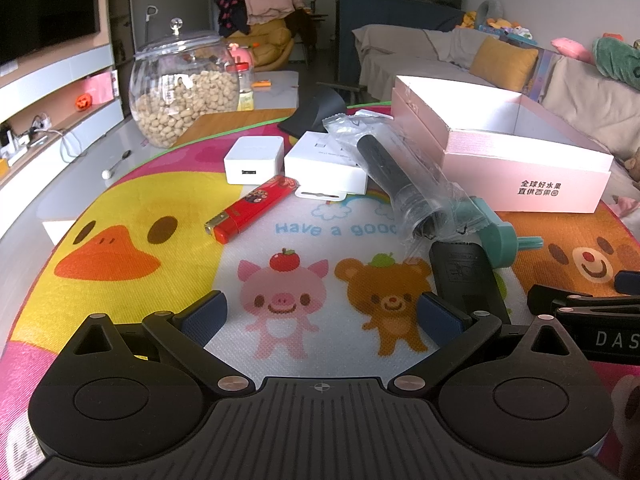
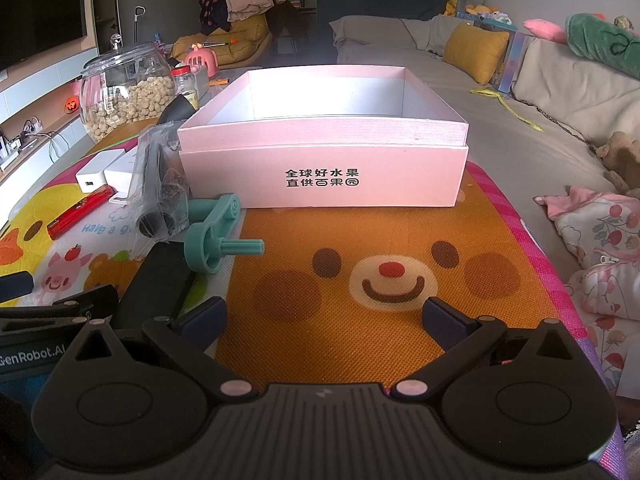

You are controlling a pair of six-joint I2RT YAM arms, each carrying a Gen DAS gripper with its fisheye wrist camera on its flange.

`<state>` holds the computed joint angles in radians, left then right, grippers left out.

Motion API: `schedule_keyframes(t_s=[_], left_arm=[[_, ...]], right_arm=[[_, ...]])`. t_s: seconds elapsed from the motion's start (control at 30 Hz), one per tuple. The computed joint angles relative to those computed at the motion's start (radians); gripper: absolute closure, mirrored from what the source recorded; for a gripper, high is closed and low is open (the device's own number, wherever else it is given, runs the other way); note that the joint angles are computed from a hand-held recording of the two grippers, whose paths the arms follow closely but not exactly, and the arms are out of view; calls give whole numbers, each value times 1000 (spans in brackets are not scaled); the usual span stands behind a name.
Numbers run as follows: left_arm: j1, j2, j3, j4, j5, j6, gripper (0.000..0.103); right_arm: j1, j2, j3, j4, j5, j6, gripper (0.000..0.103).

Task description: Organize rigid objects

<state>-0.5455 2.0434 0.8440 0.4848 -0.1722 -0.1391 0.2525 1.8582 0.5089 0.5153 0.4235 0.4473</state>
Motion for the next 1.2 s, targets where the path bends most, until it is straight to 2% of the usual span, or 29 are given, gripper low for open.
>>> schedule_keyframes(t_s=[0.4, 0.6, 0.63, 0.77, 0.83, 0.9, 0.93, 1.07, 1.2], left_arm=[[-16, 0, 0, 0, -15, -12, 0], [-16, -2, -2, 0, -8, -14, 0], [-9, -9, -9, 1, 13, -2, 1], [98, -80, -51, 23, 228, 82, 1], [157, -110, -47, 95, 250, 93, 1], [206, -88, 38, 102, 268, 112, 1], [222, -54, 121, 49, 272, 128, 1], [259, 187, 561, -308, 298, 120, 1], [262, 364, 818, -475, 290, 132, 1]], right_arm=[[-2, -4, 11, -28, -2, -3, 0], [-7, -9, 46, -95, -16, 4, 0], [-8, -10, 52, -108, -18, 9, 0], [-10, -15, 55, -123, -25, 15, 0], [-11, -14, 53, -118, -27, 5, 0], [-6, -11, 57, -120, -18, 0, 0], [-3, -10, 61, -121, -14, -12, 0], [-3, -4, 73, -112, -13, -86, 0], [-10, -17, 33, -42, -53, -107, 9]])
